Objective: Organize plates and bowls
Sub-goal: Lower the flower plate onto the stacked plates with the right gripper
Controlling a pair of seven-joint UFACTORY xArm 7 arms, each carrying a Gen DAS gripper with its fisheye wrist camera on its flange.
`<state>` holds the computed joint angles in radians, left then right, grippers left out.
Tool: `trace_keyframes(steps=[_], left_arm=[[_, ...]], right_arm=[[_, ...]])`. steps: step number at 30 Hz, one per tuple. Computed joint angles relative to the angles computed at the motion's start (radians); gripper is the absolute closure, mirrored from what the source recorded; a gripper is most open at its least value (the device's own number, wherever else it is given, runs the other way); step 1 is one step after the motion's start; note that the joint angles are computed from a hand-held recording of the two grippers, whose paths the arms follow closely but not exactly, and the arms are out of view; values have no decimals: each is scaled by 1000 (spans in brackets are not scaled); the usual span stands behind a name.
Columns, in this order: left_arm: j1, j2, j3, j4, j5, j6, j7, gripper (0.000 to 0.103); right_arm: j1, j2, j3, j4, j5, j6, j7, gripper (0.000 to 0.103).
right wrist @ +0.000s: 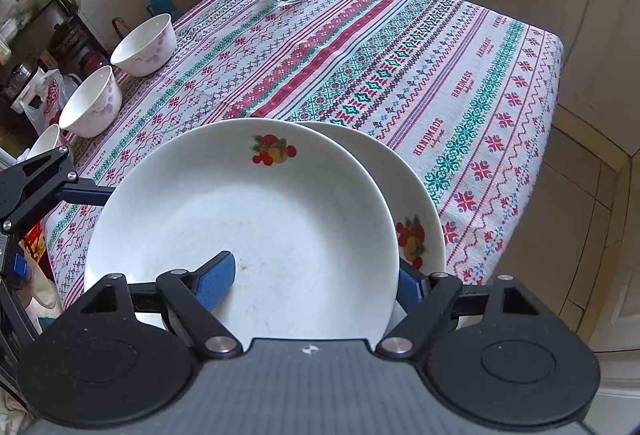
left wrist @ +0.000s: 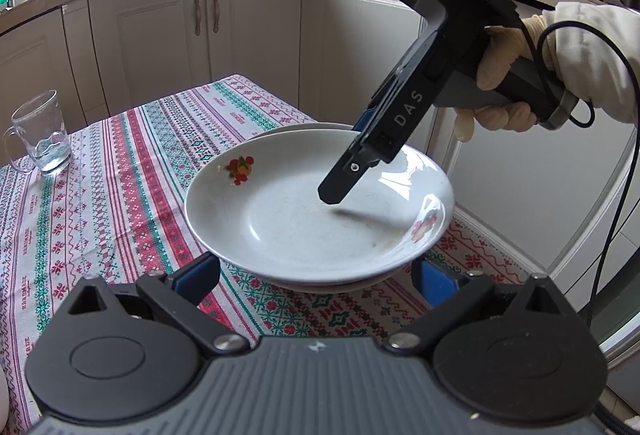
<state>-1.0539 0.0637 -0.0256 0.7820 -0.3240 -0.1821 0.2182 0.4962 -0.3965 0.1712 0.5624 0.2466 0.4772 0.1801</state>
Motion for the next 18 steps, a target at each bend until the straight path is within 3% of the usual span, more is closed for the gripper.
trace_keyframes(steps=[3, 6, 10, 15, 17, 18], left_arm=[[18, 3, -16, 2, 10, -1, -8, 2], [137, 3, -121, -4, 82, -6, -68, 2], [206, 8, -177, -3, 144, -6, -123, 2], [232, 10, -193, -4, 191, -9, -165, 2], [178, 11, -144, -4, 162, -16, -138, 2], [187, 12, -152, -2, 166, -15, -140, 2]], right_arm=[[-7, -9, 9, 3, -16, 20, 15, 15], [-9, -21, 12, 2, -23, 37, 25, 15], [-10, -37, 14, -1, -30, 53, 37, 15], [-8, -55, 15, -6, -34, 64, 49, 14], [-8, -63, 15, -11, -34, 65, 54, 14], [-8, -68, 16, -13, -36, 65, 57, 14]])
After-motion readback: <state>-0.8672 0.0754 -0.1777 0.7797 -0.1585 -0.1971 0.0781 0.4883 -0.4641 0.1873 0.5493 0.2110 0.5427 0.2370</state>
